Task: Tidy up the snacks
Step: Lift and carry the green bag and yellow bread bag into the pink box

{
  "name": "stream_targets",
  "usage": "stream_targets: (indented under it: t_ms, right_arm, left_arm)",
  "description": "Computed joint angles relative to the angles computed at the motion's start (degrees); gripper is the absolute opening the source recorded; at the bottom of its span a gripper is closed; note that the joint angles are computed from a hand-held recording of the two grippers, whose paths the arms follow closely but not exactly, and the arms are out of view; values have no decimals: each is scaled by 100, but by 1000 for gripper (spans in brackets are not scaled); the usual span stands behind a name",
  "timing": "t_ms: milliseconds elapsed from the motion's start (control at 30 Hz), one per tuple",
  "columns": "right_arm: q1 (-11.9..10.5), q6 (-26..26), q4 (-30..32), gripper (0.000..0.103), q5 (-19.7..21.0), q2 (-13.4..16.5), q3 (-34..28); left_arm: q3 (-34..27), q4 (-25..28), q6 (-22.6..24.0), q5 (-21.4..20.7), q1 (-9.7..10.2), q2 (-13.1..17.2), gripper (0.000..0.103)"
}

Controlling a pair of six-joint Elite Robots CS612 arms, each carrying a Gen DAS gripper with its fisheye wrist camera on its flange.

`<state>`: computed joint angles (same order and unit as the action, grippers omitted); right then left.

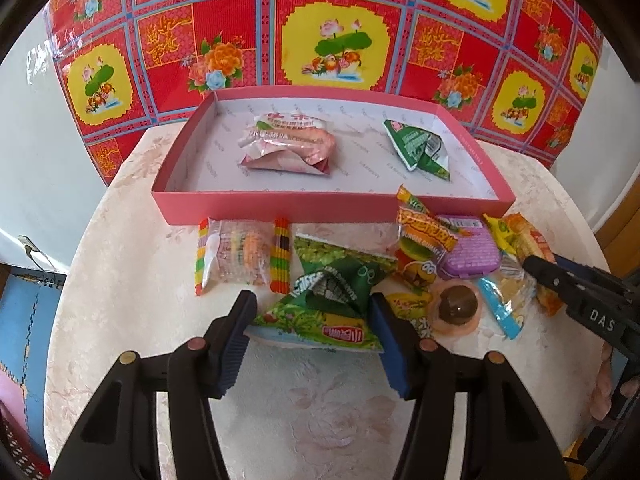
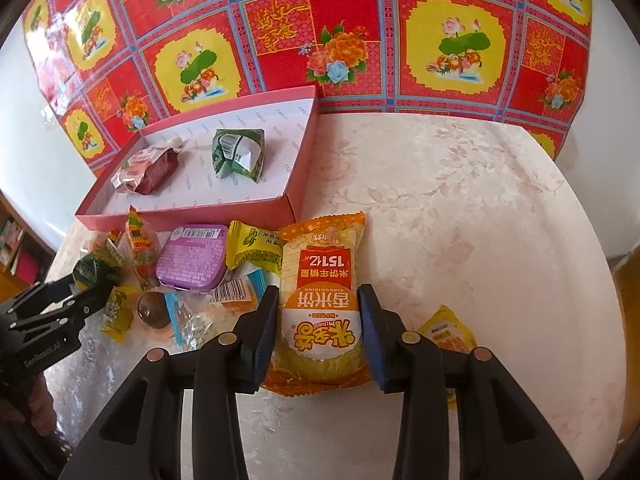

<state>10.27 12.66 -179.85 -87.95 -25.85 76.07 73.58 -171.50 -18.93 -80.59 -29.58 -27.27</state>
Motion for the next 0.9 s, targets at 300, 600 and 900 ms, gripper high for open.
stream_targets:
  t_ms: [300,600,900]
  right_arm:
    - [-29,143,-242,38,94,-52,123]
    - [-10,61,-484,38,147,-115,190]
    - [11,-74,-535,38,346,-129,114]
  left_arm:
    - [144,-331,46,-45,-15,-106,60]
    - [229,-595,-86,-69,26,-195,60]
    - [91,-782,-1,124,70,-184,60]
